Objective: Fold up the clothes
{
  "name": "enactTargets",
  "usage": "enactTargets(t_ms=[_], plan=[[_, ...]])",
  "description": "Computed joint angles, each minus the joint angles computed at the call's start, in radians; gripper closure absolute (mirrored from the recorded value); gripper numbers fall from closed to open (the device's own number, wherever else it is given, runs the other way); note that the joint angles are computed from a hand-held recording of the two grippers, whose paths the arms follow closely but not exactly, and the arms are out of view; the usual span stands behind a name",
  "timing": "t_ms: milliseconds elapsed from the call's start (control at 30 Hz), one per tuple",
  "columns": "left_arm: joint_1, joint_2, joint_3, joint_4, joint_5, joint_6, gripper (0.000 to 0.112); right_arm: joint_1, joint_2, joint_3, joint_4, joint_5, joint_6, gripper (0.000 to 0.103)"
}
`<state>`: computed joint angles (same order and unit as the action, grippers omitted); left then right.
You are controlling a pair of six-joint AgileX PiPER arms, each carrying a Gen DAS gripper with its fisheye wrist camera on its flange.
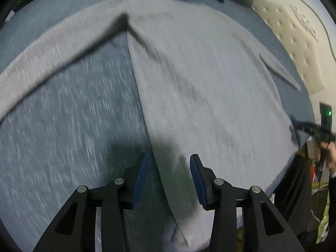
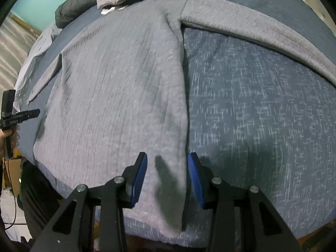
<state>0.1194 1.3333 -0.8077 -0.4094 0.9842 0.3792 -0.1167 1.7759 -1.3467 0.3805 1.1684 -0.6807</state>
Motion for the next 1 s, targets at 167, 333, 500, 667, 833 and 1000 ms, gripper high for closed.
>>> enactTargets(t_ms=[167,333,500,667,833,1000], plan=[[-0.049,-0.057,0.081,0.036,-0.014,-0.039,0.067,0.003,-0.029,0.036,-0.031,-0.004,-0.002,0.062],[-0.099,-0.094,0.117,0.05,-0.021,-0.071,0.068,-0.018,-0.044,0.059,-0.029,0.006,-0.02,0.062],[-0.129,-0.127,0.114,0.061,-0.008,-0.113,0.068,-0.023,-0.072,0.09,-0.022,0.016,-0.043,0.062],[-0.187,-0.138,0.111,0.095,0.007,-0.17,0.067,-0.01,-0.085,0.119,-0.034,0.009,-0.058,0.062],[-0.251,-0.117,0.128,0.144,-0.022,-0.234,0.067,0.025,-0.077,0.151,-0.047,-0.021,-0.046,0.069],[-0.263,-0.093,0.147,0.143,-0.045,-0.226,0.068,0.046,-0.083,0.168,-0.042,-0.038,-0.064,0.089]])
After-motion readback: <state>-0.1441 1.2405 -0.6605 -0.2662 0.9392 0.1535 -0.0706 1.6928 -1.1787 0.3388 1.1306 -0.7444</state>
